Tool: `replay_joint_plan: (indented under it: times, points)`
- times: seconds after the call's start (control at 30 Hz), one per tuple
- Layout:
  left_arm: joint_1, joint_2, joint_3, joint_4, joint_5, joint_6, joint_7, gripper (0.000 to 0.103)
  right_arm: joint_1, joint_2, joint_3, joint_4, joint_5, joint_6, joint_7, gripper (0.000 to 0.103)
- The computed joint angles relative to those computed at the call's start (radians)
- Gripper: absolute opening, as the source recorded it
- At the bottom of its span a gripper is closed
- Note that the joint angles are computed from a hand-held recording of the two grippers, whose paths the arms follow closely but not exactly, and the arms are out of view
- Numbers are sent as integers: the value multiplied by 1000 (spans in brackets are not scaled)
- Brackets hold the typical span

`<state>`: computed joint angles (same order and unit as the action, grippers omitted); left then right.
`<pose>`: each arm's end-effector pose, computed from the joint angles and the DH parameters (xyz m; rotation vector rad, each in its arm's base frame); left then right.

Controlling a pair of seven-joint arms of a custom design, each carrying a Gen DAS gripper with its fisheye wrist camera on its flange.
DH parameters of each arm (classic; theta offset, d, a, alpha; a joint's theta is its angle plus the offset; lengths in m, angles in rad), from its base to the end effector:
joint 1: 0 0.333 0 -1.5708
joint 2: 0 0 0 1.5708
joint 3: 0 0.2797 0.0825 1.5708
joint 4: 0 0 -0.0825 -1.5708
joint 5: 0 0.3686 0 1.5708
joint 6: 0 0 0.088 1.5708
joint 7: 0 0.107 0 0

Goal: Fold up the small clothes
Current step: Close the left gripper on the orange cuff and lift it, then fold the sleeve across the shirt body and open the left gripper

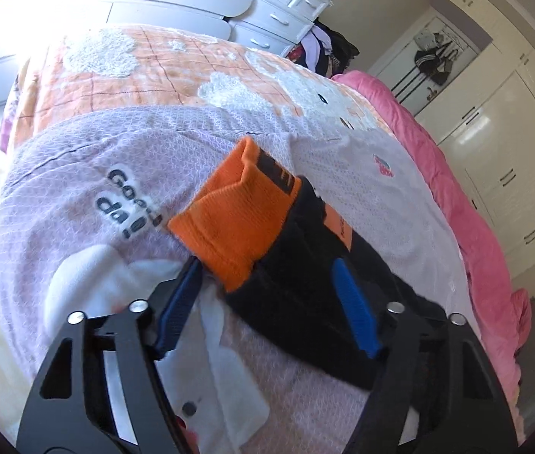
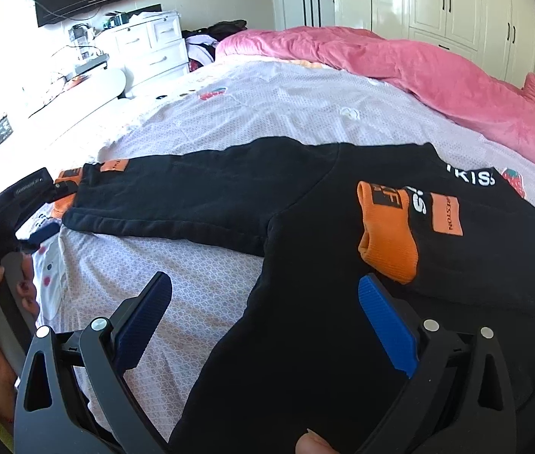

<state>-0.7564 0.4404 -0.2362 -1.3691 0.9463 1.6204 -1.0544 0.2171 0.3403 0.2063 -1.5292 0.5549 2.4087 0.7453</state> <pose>0.4446 -0.4791 0.4616 -2.4403 0.0775 -0.8166 0.6239 0.2638 0.4981 -2.2675 0.7881 -0.1779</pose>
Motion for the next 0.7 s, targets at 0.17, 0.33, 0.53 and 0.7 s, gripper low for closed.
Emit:
replay_joint_plan:
  times: [0.17,0.33,0.53,0.7]
  points:
    - [28,-32,-1,-57,-16,5,-56,32,-5,7,-8,1,-3,-18,27,99]
    - [12,-8,-1,-9,17,-37,-8,9,-14,10,-13,1,-3,-26,61,99]
    - [-54,58,27,116,138,-81,149,8,-38,11,-21,8,14,-41,81,99]
    - [-124,162,84,294,205,-80,319,8,-63,24,-36,36,25,-50,127,99]
